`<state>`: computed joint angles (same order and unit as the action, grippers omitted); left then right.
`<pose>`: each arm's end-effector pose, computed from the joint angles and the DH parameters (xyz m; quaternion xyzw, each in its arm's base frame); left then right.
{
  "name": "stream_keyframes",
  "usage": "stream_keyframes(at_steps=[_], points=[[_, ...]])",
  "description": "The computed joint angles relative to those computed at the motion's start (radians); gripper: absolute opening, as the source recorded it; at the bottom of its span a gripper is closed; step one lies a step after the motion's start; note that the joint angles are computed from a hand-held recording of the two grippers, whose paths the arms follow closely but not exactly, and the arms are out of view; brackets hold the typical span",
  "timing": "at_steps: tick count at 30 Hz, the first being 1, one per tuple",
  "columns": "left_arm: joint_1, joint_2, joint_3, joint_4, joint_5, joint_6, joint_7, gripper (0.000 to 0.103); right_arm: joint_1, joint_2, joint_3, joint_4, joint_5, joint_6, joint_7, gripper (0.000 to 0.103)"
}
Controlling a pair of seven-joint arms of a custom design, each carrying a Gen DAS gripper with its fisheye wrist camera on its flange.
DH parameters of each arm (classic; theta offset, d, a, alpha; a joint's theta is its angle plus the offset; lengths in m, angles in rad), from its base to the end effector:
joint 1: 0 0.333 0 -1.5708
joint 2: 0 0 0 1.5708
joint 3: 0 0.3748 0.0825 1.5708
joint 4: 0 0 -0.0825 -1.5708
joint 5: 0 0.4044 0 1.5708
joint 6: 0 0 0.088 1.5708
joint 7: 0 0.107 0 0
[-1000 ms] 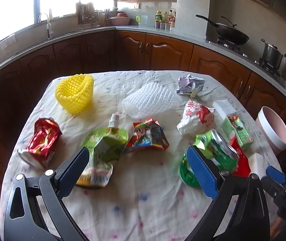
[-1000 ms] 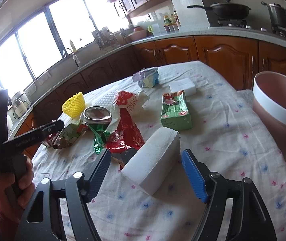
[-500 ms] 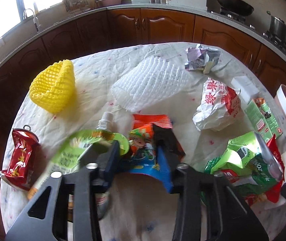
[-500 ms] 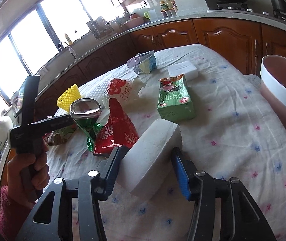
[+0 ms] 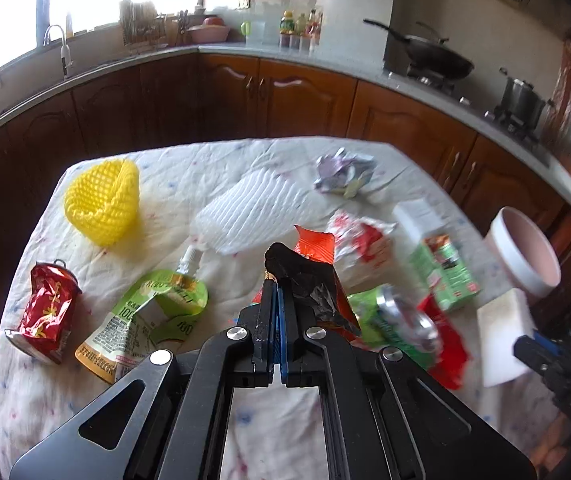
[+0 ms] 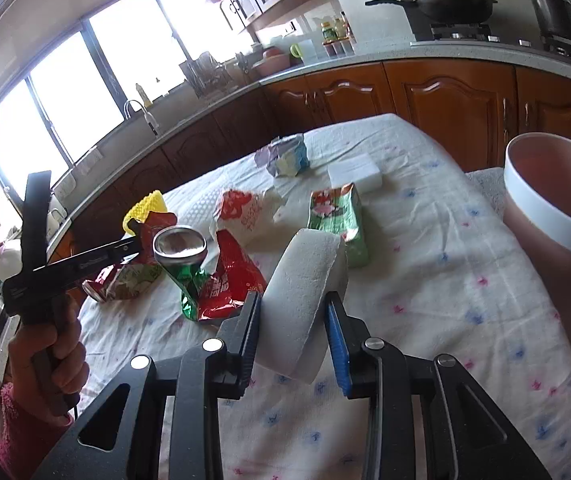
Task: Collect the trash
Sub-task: 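Carry the white sponge to the pink bin and open the right tool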
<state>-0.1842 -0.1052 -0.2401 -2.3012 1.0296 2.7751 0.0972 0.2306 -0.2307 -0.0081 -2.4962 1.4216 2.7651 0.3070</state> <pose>0.4746 -0.2590 0.4834 -0.7015 0.5941 -0.2895 0.2667 0.4613 0.0612 0.4416 -0.7110 0.5592 -0.0800 0.4187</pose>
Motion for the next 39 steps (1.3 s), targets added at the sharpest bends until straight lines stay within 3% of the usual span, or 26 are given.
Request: stream_keyframes(at_steps=[8, 18, 30, 39], points=[[-0.027, 0.012, -0.021, 0.062, -0.001, 0.06, 0.018, 0.001, -0.024, -0.019, -0.024, 0.019, 0.024, -0.011, -0.027, 0.032], [-0.092, 0.127, -0.024, 0.178, -0.065, 0.116, 0.107, 0.001, -0.074, -0.047, -0.058, 0.021, 0.028, -0.005, -0.037, 0.032], [-0.177, 0.294, -0.028, 0.353, -0.248, 0.145, 0.345, 0.001, -0.143, -0.036, -0.101, 0.059, 0.036, 0.021, -0.043, 0.032], [-0.216, 0.419, -0.047, 0.513, -0.393, 0.116, 0.535, 0.001, -0.193, 0.009, -0.124, 0.112, 0.047, 0.041, -0.049, 0.033]])
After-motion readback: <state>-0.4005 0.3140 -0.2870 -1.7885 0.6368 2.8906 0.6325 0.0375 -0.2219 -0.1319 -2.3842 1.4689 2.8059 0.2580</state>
